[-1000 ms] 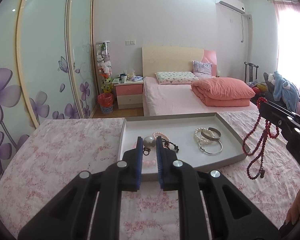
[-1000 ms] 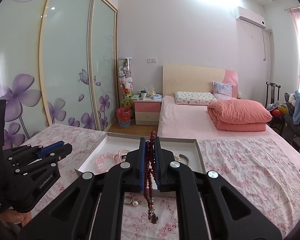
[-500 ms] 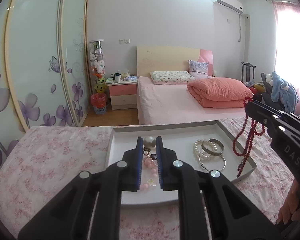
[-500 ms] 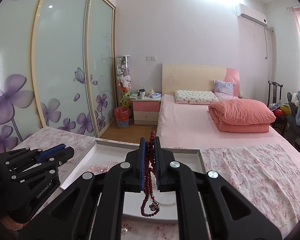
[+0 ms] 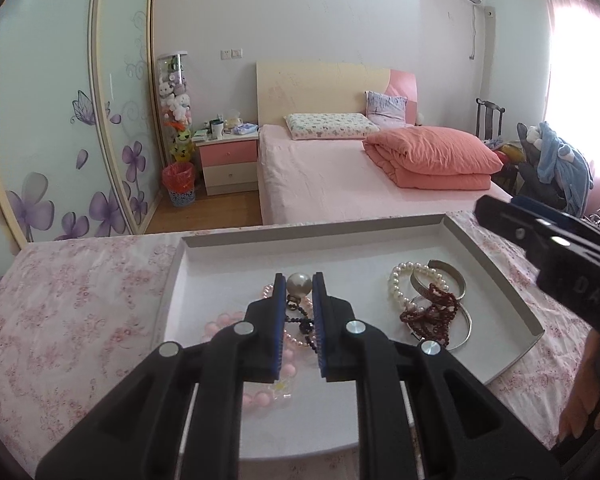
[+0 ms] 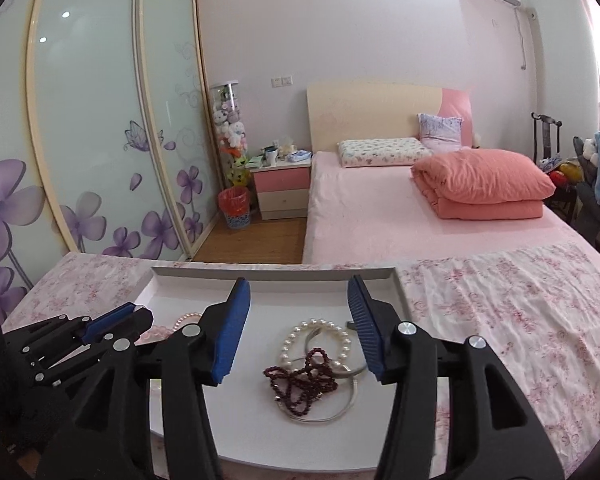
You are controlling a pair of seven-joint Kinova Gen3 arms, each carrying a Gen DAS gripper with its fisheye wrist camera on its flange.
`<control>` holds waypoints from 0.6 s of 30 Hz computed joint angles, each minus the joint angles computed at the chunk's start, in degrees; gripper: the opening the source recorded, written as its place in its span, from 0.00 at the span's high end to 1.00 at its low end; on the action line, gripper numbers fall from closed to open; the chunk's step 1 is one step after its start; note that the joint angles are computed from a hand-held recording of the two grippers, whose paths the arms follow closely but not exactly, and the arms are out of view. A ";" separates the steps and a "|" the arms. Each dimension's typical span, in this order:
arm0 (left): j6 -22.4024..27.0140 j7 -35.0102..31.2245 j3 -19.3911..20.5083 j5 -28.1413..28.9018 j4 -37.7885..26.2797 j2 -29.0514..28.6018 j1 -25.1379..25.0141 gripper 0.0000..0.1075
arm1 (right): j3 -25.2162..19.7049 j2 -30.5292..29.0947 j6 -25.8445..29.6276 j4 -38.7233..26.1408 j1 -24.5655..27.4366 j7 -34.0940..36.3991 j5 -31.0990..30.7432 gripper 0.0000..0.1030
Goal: Organize jewelry
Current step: 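Release the red beads with the right tool while the left releases the pearl stud in the tray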
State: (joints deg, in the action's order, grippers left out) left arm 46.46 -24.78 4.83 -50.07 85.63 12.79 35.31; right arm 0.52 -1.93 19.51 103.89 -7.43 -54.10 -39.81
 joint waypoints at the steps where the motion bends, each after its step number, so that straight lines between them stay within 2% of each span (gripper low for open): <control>1: -0.25 -0.76 0.12 0.58 -0.43 0.44 -0.41 0.87 | 0.83 -0.07 0.40 0.06 -0.26 -0.08 -0.08 0.49; 4: -0.31 -3.62 0.16 3.10 -2.12 1.83 -1.24 0.86 | 0.85 -0.15 1.37 0.17 1.13 -0.14 -0.14 0.49; 6: -0.81 -4.96 -0.21 5.19 -2.37 2.02 -1.80 0.80 | 1.12 -0.56 1.74 0.65 1.41 0.37 -0.31 0.49; 10: -1.51 -4.43 -1.29 6.87 -1.52 0.97 -2.11 0.76 | 2.33 -1.71 2.88 1.92 1.16 3.30 -2.56 0.49; 18: 0.85 0.48 -0.42 3.34 1.81 -2.92 -2.11 0.75 | 4.98 -4.10 9.90 3.82 0.74 7.07 -4.68 0.50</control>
